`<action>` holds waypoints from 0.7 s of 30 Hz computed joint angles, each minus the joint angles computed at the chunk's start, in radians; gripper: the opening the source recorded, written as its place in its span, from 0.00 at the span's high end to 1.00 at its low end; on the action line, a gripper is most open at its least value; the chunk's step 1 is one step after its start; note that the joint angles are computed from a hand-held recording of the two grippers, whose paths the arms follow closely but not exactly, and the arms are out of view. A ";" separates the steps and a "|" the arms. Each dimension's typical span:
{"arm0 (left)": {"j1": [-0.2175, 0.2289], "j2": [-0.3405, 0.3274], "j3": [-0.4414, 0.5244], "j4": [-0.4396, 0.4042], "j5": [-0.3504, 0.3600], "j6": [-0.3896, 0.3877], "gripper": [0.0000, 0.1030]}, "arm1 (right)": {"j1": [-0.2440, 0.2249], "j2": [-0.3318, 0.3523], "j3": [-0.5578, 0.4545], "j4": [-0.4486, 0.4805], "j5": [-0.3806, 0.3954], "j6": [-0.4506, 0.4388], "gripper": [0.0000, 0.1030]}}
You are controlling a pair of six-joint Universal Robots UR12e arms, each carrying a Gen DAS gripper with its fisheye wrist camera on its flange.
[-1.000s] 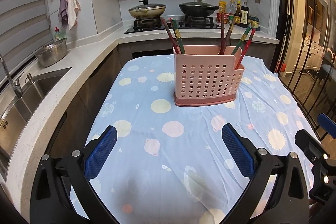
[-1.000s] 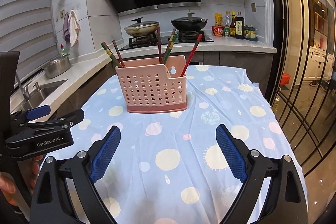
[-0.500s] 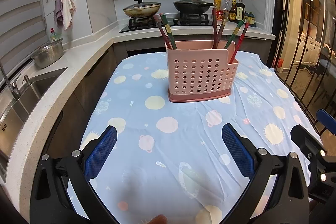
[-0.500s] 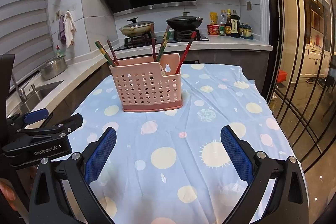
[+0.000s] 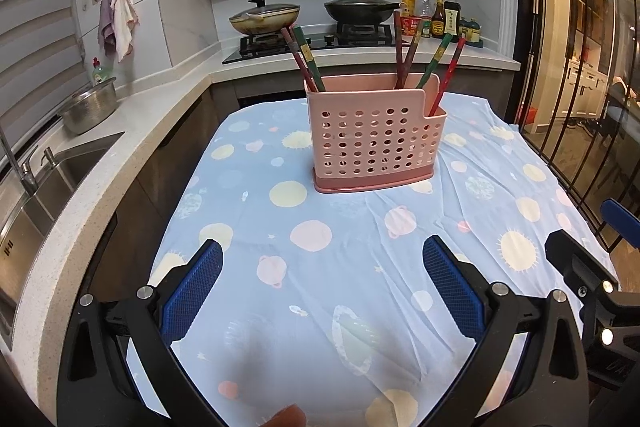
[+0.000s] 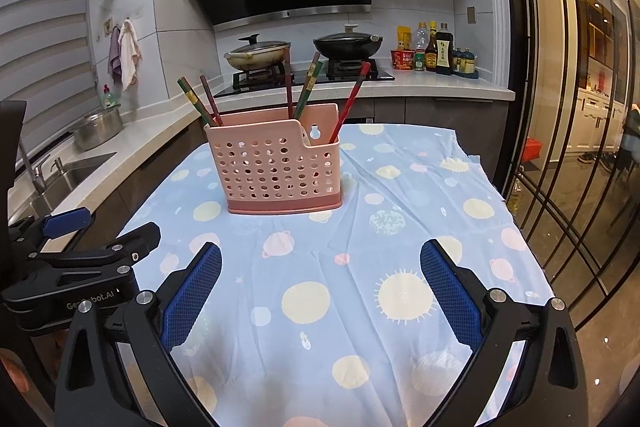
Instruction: Organize utensils
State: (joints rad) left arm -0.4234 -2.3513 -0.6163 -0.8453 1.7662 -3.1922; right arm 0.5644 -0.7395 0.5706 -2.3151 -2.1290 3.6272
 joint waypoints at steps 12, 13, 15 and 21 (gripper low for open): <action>-0.004 0.000 -0.002 -0.004 -0.002 0.001 0.07 | 0.000 0.000 0.002 0.018 0.000 0.010 0.07; -0.004 0.000 -0.003 -0.004 -0.003 0.002 0.07 | -0.001 0.000 0.003 0.019 0.000 0.011 0.07; -0.005 0.001 -0.004 -0.003 -0.007 0.005 0.07 | -0.001 0.000 0.005 0.020 0.000 0.010 0.07; -0.007 0.000 -0.005 -0.005 -0.008 0.008 0.07 | 0.000 -0.001 0.007 0.018 0.001 0.012 0.07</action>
State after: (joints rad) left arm -0.4302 -2.3515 -0.6208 -0.8507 1.7584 -3.1837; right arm 0.5641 -0.7403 0.5781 -2.2970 -2.1280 3.6392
